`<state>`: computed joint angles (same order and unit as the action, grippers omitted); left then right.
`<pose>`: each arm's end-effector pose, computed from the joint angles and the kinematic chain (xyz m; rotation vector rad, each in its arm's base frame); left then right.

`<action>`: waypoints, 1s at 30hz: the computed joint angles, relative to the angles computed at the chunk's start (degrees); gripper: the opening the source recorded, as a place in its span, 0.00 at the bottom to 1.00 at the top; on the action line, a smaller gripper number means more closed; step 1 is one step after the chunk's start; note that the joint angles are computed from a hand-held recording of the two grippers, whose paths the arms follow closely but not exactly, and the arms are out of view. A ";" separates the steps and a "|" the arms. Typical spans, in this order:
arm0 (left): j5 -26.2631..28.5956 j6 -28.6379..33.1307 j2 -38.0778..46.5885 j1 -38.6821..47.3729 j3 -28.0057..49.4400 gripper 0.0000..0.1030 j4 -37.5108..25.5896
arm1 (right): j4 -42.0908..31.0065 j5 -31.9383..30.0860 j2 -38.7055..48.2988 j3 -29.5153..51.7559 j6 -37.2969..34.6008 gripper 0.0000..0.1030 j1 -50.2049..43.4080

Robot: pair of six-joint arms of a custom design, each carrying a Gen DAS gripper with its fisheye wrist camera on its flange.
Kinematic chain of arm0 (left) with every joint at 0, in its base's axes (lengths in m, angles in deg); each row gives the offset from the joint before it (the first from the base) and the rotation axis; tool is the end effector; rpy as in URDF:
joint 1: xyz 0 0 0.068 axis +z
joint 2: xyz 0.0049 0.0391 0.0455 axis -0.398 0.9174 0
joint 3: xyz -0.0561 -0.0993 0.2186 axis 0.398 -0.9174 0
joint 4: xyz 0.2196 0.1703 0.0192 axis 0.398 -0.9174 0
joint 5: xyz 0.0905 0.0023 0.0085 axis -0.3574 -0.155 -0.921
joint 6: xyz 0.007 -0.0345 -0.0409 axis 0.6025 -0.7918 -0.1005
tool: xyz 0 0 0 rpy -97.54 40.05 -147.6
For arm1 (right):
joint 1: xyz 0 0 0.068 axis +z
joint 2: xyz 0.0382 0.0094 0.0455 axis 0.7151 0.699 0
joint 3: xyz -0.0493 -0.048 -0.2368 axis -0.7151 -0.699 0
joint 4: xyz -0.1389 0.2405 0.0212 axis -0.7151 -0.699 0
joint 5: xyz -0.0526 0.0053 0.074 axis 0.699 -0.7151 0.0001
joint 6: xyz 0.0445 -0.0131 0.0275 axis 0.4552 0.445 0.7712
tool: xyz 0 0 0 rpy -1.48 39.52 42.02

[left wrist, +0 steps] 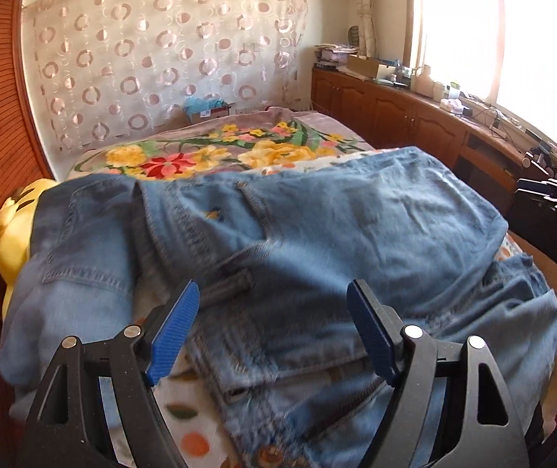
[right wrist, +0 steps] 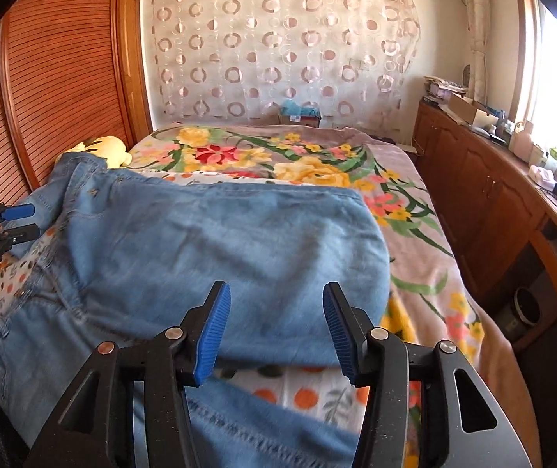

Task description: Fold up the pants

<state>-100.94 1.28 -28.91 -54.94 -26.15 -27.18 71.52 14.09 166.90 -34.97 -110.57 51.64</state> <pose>0.1571 -0.0779 0.2150 -0.0993 2.2918 0.0297 0.2861 0.0453 0.1556 -0.7633 2.0815 0.3474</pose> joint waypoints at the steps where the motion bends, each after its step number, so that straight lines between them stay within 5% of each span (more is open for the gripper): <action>1: -0.95 -1.27 -1.45 -1.19 -0.87 0.77 -1.30 | 0.12 0.18 -0.87 -1.05 0.08 0.50 0.38; 15: -9.59 -23.49 -11.60 -18.54 -7.60 0.76 -18.18 | -3.07 -0.53 -13.61 -14.97 -2.45 0.50 -0.31; 24: -16.97 -54.55 -0.74 -43.83 -3.47 0.76 -30.64 | -18.12 -8.58 -26.69 -19.78 -14.77 0.50 -16.88; 30: -16.81 -64.43 5.00 -51.98 -2.63 0.76 -32.63 | -24.86 -10.91 -21.73 -17.31 -26.73 0.50 -30.50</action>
<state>-117.75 -63.15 -23.91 -106.92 -28.78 -59.82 46.66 3.18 145.17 -52.29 -137.30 21.14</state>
